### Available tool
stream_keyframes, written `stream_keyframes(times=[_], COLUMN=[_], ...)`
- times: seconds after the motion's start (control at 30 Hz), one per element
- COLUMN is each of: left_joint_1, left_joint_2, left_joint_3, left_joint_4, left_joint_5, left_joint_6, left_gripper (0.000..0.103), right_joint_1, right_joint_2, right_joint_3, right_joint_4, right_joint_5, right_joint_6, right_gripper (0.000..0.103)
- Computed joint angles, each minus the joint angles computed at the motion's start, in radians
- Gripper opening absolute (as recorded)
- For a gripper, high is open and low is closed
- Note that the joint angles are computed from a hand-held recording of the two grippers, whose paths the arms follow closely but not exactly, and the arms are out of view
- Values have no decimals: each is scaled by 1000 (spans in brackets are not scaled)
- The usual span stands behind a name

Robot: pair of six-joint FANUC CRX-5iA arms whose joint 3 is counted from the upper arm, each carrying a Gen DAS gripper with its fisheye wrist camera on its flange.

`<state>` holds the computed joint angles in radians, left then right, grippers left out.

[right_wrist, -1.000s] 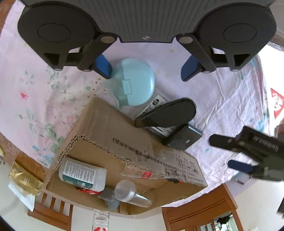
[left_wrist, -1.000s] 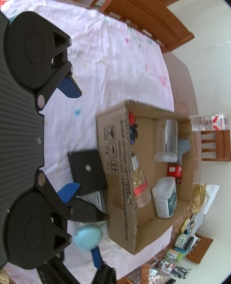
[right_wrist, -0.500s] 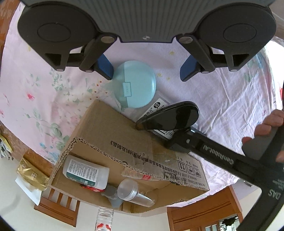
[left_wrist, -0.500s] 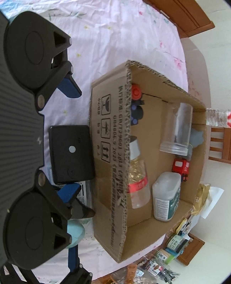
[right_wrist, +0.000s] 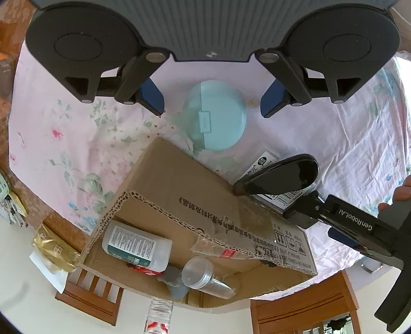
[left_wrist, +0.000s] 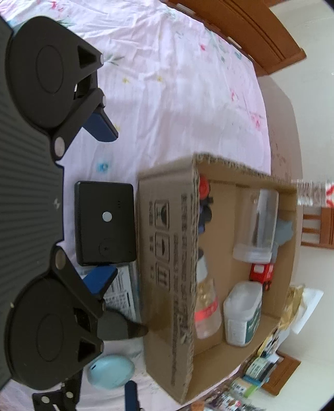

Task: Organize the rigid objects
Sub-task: 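Close the left tool on the black square case while the right tool grasps the light blue case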

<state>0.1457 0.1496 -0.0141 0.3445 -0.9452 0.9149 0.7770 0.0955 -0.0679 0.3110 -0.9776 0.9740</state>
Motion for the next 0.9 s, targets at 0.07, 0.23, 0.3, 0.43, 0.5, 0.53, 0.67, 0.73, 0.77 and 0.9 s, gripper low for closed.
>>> stream_keyframes(times=[0.07, 0.23, 0.3, 0.43, 0.5, 0.53, 0.67, 0.73, 0.77, 0.9], left_joint_1=[3, 30, 31, 30, 18, 10, -5, -3, 1, -5], left_joint_2=[6, -4, -5, 2, 17, 22, 21, 28, 32, 33], left_joint_3=[11, -6, -5, 3, 22, 31, 14, 14, 12, 18], left_joint_4=[-14, 9, 1, 14, 7, -7, -7, 13, 37, 53], left_joint_5=[-10, -19, -11, -22, -37, -41, -10, -10, -14, -23], left_joint_6=[12, -28, -35, -89, -104, -102, -113, -115, -127, -156], left_gripper=[102, 102, 103, 102, 102, 102, 102, 96, 93, 72], right_joint_1=[3, 8, 7, -1, -1, 0, 5, 6, 7, 10], right_joint_2=[4, 15, 15, 18, 22, 25, 30, 30, 30, 31], right_joint_3=[4, 10, 9, 14, 15, 17, 19, 19, 17, 18], right_joint_4=[2, 22, 29, 21, 29, 32, 45, 48, 50, 54], right_joint_5=[1, -11, -14, -14, -13, -14, -15, -15, -13, -13], right_joint_6=[3, 0, -6, -3, -3, -5, -14, -18, -18, -14], right_gripper=[86, 86, 86, 86, 86, 86, 86, 85, 85, 83])
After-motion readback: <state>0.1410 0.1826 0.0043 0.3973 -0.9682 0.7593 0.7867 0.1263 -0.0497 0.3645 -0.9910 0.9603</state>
